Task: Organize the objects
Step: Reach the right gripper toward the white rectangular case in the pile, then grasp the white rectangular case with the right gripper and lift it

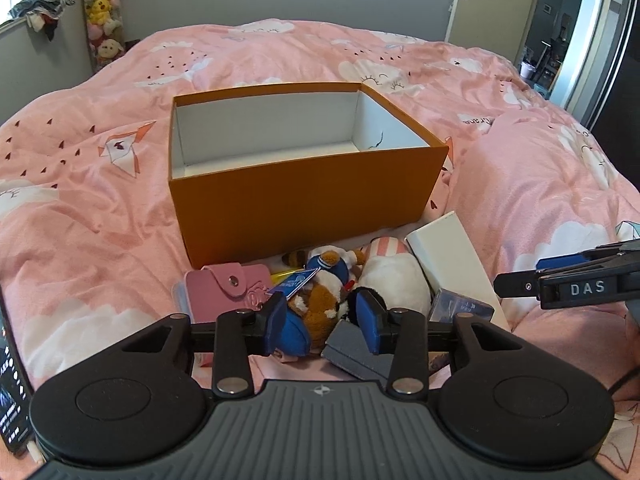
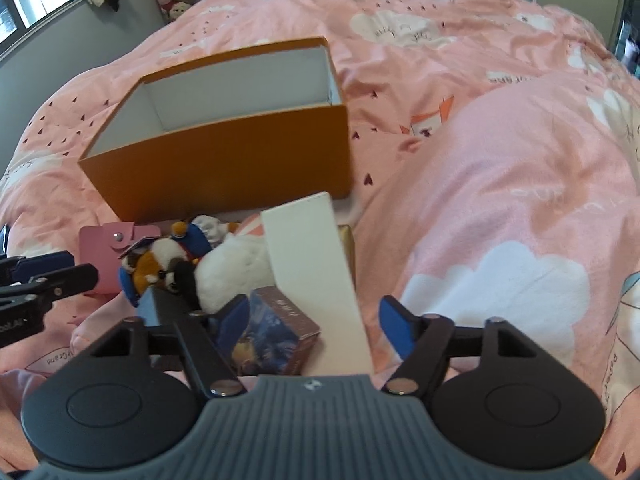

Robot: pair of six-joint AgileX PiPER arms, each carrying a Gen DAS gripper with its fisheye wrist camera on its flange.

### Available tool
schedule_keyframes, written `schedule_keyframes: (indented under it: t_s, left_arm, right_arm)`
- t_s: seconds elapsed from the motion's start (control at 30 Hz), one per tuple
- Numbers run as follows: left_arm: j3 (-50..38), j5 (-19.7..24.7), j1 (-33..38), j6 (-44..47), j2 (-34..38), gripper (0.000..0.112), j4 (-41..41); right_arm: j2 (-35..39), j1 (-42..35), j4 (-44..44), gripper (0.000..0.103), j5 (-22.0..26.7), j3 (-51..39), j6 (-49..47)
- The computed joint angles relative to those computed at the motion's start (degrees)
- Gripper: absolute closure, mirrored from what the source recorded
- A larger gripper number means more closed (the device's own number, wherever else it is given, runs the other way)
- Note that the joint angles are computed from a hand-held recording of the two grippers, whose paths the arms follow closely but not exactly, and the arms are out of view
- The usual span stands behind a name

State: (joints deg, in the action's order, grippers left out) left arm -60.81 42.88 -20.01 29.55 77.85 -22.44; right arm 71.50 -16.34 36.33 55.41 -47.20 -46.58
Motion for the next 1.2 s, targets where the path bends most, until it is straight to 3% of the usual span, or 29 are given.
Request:
schedule_keyframes:
  t_s: [0.03,0.1,0.47,0.67,0.83,0.9,1.03,1.13,1.2]
  left_arm:
    - [-0.41,0.17,-0.16,0.46,0.41,0.067,-0.26]
    - [-1.34,0.75,0.07,1.75,1.37,0.067,-1.37]
    - [-6.94,2.60,0.58,1.64,7.31,0.070,-1.74]
    - [-9.31,2.95,-1.88,0.71,9.87,0.070,-0.31]
    - [-10.99,2.95,-5.01,0.63,11.88,0.070,1.23]
    - [-11.71,2.94,-6.47,0.14,12.77,0.070,2.48]
    - [-13.45,3.70,-8.11,0.63,14.65,0.070,2.83]
    - [-15.28,5.05,-8.87,1.43,16.12,0.070,1.91]
    - [-16.50,5.86,-9.46,2.00,16.98,0.070,1.21]
  right_arm:
    - [0.96,0.00,-0.20,0.044,0.14,-0.42,0.00]
    - [2.62,0.61,-0.48,0.046,0.06,-0.97,-0.11]
    - [14.67,2.61,-0.69,0.045,0.41,-6.94,-1.36]
    - [23.84,2.05,1.51,0.037,2.33,-11.17,-2.22]
    - [30.55,-0.28,7.32,0.032,7.19,-13.68,-5.74]
    - [30.60,-0.92,8.92,0.037,7.91,-12.97,-7.37]
    - [27.44,-2.00,9.54,0.061,7.72,-11.18,-10.44]
    - [24.82,-4.16,10.38,0.070,8.95,-10.32,-13.43]
    - [22.29,-5.13,10.79,0.073,7.33,-9.30,-14.36]
